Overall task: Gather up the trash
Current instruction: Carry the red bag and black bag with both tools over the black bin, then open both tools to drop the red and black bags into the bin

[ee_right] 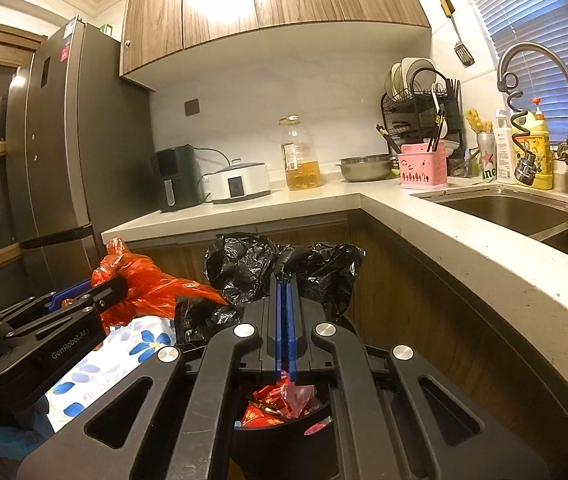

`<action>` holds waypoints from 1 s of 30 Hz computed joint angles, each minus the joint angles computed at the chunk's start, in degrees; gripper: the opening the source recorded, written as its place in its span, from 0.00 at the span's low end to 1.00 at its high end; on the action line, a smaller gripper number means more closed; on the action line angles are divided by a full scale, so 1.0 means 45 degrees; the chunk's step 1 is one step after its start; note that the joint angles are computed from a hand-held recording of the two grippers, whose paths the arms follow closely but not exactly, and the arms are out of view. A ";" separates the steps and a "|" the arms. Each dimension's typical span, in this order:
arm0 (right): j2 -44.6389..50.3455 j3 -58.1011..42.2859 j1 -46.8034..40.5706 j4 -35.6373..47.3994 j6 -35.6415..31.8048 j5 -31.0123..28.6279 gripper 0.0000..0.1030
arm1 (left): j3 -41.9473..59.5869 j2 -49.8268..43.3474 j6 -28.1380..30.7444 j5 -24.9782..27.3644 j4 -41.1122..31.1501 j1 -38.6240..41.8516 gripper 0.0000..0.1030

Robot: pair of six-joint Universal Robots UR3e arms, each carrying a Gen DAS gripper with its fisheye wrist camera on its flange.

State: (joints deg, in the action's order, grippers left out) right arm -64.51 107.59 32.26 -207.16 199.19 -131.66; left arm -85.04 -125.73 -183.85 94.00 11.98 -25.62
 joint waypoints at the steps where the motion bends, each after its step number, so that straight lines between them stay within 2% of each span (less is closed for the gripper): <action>1: -0.0009 -0.0020 -0.0008 0.0045 0.0012 0.0008 0.03 | 0.0041 -0.0032 0.0013 -0.0058 -0.0024 0.0017 0.31; 19: 0.0207 0.0042 -0.0745 -0.0239 0.0070 0.0894 0.03 | 0.1425 -0.1049 0.0041 -0.0132 -0.0616 -0.0102 0.32; 30: 0.0398 -0.0158 -0.1024 -0.0017 0.0140 0.1362 0.03 | 0.1818 -0.1461 0.0092 -0.0585 -0.0696 0.0066 0.33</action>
State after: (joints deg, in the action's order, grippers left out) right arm -62.72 106.88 27.65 -207.23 199.82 -125.53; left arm -76.86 -132.30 -183.43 91.37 8.85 -25.33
